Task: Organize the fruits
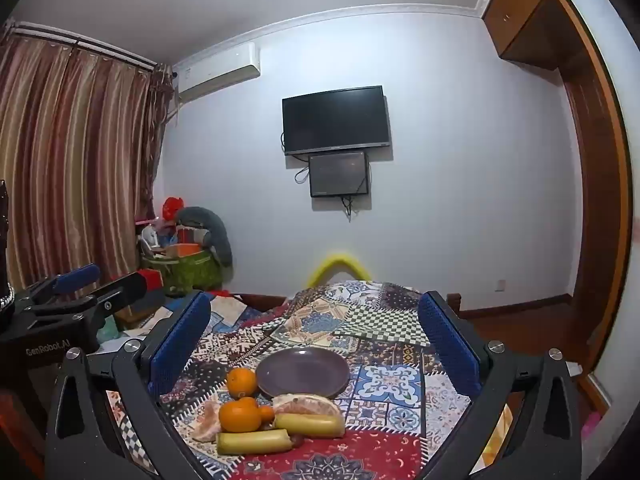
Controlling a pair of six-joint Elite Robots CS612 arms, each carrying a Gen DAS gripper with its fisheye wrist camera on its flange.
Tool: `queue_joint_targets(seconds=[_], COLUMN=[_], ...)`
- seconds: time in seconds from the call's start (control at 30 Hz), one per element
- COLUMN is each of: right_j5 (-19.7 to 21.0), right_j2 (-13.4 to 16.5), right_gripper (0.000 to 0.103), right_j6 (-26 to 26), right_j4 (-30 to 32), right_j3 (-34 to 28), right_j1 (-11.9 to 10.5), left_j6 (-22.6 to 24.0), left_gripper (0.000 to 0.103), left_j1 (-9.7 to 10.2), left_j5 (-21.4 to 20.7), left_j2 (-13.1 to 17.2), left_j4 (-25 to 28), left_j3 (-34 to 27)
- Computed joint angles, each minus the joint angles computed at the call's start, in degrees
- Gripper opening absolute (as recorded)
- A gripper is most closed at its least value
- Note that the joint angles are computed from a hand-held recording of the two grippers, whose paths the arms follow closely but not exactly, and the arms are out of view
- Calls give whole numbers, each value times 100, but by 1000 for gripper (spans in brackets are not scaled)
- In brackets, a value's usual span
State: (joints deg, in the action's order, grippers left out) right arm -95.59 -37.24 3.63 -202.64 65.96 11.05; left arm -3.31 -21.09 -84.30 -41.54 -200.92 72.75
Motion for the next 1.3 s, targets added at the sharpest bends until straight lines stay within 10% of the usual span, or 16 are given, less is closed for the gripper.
queue_joint_targets(seconds=[1.3], right_j5=[4], right_j2=[-57], right_gripper=[103], right_j6=[2], right_j4=[108], right_j3=[49], right_j1=[9], left_j6=[-156], left_gripper=[103], left_j1=[26], left_j5=[-28], left_j2=[15], left_j4=[82], left_j3=[-30])
